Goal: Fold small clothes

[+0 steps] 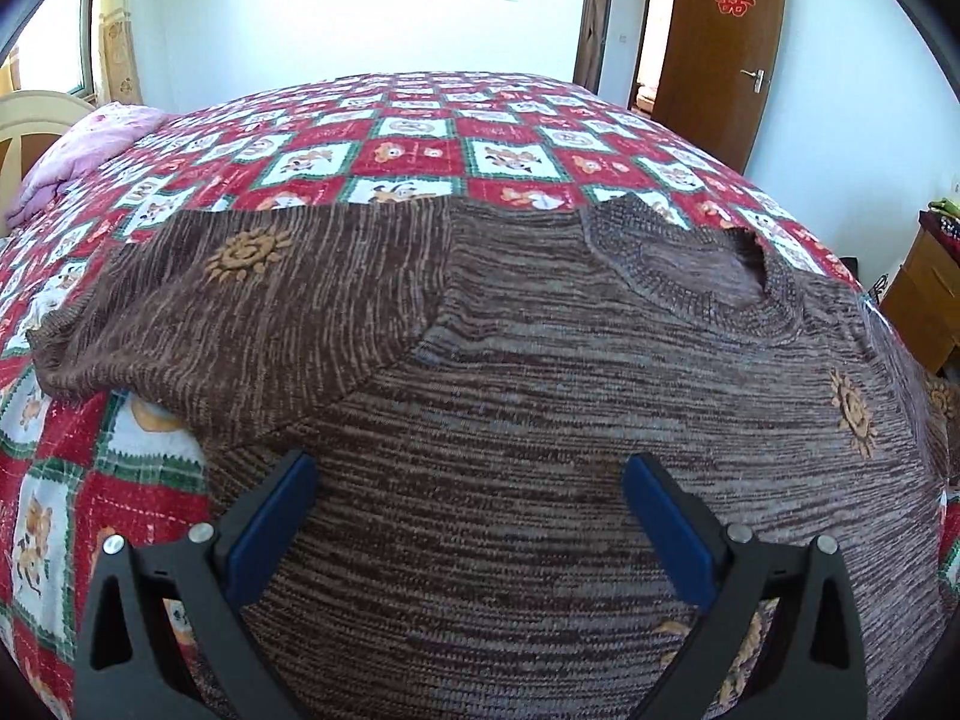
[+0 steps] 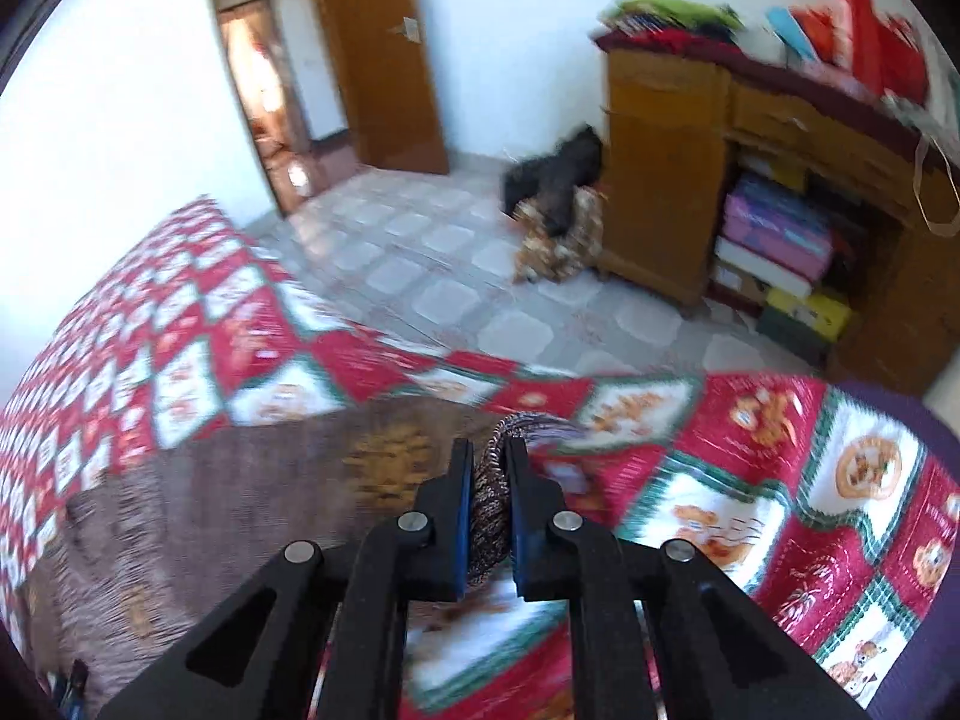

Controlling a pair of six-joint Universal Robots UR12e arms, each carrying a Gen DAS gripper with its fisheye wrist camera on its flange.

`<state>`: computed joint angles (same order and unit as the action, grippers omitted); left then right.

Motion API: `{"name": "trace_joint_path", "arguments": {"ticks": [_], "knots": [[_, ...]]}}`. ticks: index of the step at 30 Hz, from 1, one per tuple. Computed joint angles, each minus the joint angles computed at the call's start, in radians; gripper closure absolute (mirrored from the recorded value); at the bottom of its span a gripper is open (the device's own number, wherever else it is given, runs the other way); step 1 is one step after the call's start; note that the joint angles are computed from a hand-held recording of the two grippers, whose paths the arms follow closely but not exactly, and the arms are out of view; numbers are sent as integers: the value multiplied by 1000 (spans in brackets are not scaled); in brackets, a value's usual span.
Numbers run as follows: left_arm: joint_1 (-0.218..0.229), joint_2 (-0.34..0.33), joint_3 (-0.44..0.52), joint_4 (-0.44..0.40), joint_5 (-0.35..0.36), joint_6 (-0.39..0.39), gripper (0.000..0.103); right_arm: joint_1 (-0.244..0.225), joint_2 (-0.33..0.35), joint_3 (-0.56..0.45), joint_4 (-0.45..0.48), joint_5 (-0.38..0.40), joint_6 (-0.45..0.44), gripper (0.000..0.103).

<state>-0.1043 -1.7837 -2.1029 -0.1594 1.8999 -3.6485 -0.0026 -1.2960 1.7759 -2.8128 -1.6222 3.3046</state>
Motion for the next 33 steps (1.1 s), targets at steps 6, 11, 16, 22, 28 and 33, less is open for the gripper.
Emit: {"name": "trace_joint_path", "arguments": {"ticks": [6, 11, 16, 22, 28, 33], "knots": [[3, 1, -11, 30, -10, 2, 0, 102, -7, -18, -30, 108, -79, 93], [4, 1, -13, 40, -13, 3, 0, 194, 27, -28, -28, 197, -122, 93], [6, 2, -19, 57, -21, 0, 0, 265, 86, -45, 15, 270, -143, 93], [8, 0, -21, 71, -26, 1, 0, 279, 125, -37, 65, 351, -163, 93], [8, -1, -23, 78, -27, 3, 0, 238, 154, -59, 201, 620, -170, 90], [8, -1, -22, 76, -25, 4, 0, 199, 124, -9, 44, 708, -95, 78]]}}
